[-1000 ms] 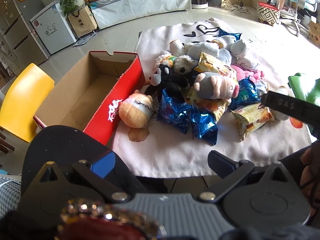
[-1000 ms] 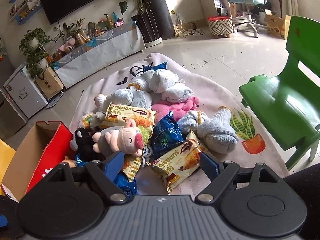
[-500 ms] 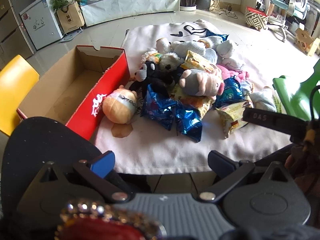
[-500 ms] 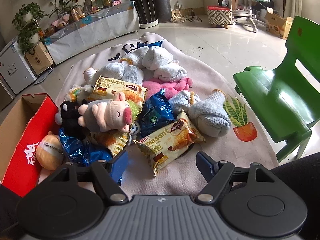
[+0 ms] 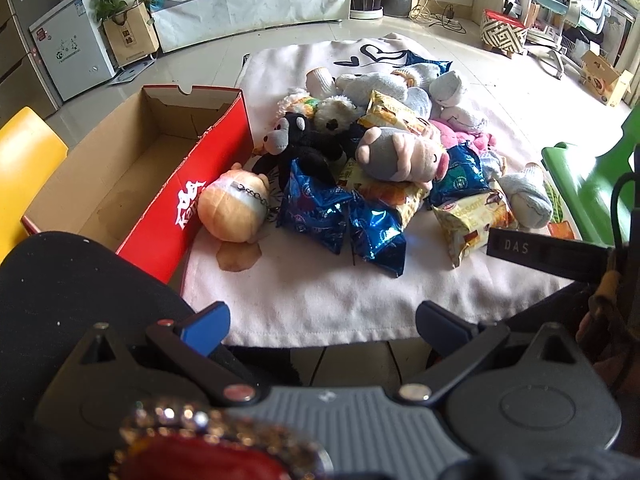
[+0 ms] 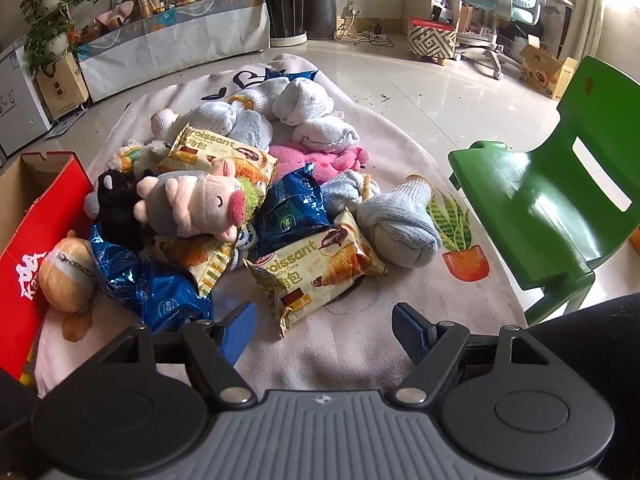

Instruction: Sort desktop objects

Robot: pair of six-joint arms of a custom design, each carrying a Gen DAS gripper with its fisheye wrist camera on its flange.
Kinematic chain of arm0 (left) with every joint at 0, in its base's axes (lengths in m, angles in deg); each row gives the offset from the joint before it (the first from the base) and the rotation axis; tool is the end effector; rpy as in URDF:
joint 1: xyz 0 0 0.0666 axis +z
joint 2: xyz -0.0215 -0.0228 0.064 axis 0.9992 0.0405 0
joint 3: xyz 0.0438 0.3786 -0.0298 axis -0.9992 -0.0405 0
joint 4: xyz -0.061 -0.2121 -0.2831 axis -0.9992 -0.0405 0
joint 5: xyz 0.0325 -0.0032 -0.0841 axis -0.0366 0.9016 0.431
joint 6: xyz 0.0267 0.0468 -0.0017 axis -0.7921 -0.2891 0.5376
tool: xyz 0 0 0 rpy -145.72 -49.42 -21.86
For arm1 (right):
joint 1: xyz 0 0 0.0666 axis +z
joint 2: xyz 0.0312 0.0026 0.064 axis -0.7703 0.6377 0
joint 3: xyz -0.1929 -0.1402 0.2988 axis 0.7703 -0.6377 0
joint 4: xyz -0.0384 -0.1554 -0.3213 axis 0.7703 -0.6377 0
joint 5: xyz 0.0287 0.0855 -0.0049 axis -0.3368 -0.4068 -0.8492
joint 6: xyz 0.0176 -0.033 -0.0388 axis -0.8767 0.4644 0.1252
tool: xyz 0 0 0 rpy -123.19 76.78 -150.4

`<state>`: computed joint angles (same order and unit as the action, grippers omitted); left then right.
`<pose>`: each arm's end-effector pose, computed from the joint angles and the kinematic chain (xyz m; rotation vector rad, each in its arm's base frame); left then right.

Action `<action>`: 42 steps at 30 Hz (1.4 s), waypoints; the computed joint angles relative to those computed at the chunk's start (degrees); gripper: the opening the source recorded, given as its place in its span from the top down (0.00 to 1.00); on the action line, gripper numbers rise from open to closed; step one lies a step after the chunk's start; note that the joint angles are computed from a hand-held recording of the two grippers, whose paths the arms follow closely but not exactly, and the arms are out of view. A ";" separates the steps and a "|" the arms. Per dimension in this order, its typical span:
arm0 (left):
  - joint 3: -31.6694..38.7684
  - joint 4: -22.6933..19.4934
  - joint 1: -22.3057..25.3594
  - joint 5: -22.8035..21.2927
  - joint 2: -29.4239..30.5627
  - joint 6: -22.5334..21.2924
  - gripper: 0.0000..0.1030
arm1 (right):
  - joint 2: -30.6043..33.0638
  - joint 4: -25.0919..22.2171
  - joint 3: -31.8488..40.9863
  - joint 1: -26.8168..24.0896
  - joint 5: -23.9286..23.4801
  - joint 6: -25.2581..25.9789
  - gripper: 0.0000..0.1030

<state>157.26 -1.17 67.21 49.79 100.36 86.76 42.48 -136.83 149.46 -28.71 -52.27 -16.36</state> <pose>0.4379 -0.1616 0.4325 0.4028 2.5809 -0.0543 0.4265 0.1536 0.3690 0.4545 2.4715 -0.1601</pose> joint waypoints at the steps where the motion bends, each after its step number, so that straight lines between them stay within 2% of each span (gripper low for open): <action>1: -0.07 0.02 0.08 0.15 0.03 0.08 0.01 | 0.13 -0.24 0.11 0.11 0.15 0.16 0.28; 10: 0.06 0.15 0.80 1.69 0.97 0.30 0.00 | 0.39 0.24 0.25 0.73 0.59 1.85 0.34; 30: 1.56 0.66 -0.20 -1.89 4.10 -0.31 0.00 | 0.48 1.52 0.08 0.27 -0.91 1.29 0.34; 33: 2.46 -0.06 0.01 -0.09 4.76 -0.27 0.00 | 0.52 1.65 0.04 0.06 -1.19 0.64 0.34; 36: 2.51 0.04 -0.63 -1.94 5.02 -0.68 0.00 | 0.48 1.76 -0.05 -0.16 -1.61 0.18 0.34; 42: 2.68 -0.25 -0.53 -2.70 5.36 -0.41 0.00 | 0.65 1.76 -0.06 -0.51 -2.49 -0.58 0.34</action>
